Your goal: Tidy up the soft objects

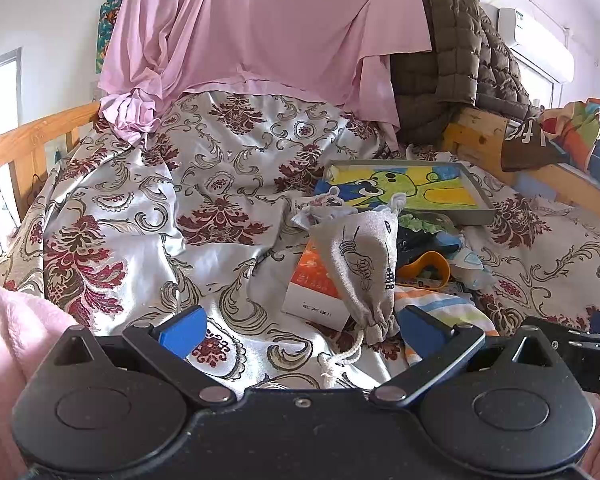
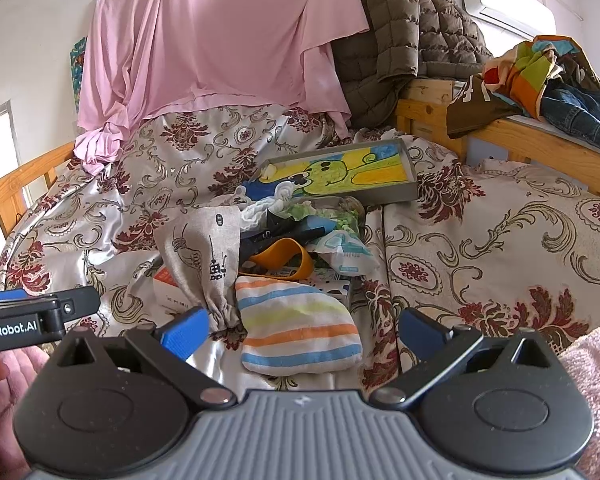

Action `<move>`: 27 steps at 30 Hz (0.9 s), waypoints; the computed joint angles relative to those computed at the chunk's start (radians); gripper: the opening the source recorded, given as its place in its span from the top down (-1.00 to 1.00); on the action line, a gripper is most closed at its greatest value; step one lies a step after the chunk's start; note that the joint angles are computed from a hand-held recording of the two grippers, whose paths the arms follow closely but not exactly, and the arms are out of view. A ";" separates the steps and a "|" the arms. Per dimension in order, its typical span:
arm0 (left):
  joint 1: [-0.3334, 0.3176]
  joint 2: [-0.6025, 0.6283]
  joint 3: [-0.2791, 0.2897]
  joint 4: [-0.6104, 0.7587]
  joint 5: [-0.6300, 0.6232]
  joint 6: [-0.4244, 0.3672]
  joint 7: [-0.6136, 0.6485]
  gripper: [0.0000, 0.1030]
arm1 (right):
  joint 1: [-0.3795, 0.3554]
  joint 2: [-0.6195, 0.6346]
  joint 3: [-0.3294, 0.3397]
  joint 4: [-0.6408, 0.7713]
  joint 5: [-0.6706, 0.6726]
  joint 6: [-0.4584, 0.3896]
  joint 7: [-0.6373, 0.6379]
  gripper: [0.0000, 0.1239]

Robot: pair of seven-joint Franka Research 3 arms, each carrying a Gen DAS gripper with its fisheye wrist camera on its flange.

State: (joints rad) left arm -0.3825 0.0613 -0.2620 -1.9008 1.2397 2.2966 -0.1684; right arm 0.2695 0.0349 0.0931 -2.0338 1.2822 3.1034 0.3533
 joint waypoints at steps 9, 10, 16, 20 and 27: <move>0.000 0.000 0.001 -0.003 0.007 0.009 -0.003 -0.99 | 0.002 0.002 0.004 -0.003 -0.007 0.007 0.006 -0.66; 0.000 0.001 0.001 -0.002 0.008 0.010 -0.003 -0.99 | 0.002 0.002 0.004 -0.003 -0.007 0.007 0.005 -0.66; -0.003 0.003 0.001 0.000 0.008 0.006 -0.005 -0.99 | 0.002 0.003 0.004 -0.002 -0.006 0.007 0.005 -0.66; -0.003 0.003 0.001 -0.001 0.008 0.007 -0.006 -0.99 | 0.001 0.003 0.004 -0.003 -0.011 0.007 0.009 -0.66; -0.003 0.002 0.001 -0.002 0.009 0.007 -0.008 -0.99 | 0.001 0.003 0.005 -0.003 -0.016 0.007 0.014 -0.66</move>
State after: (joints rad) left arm -0.3852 0.0629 -0.2612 -1.9027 1.2490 2.3040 -0.1763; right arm 0.2708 0.0383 0.0979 -2.0373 1.2661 3.1106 0.3676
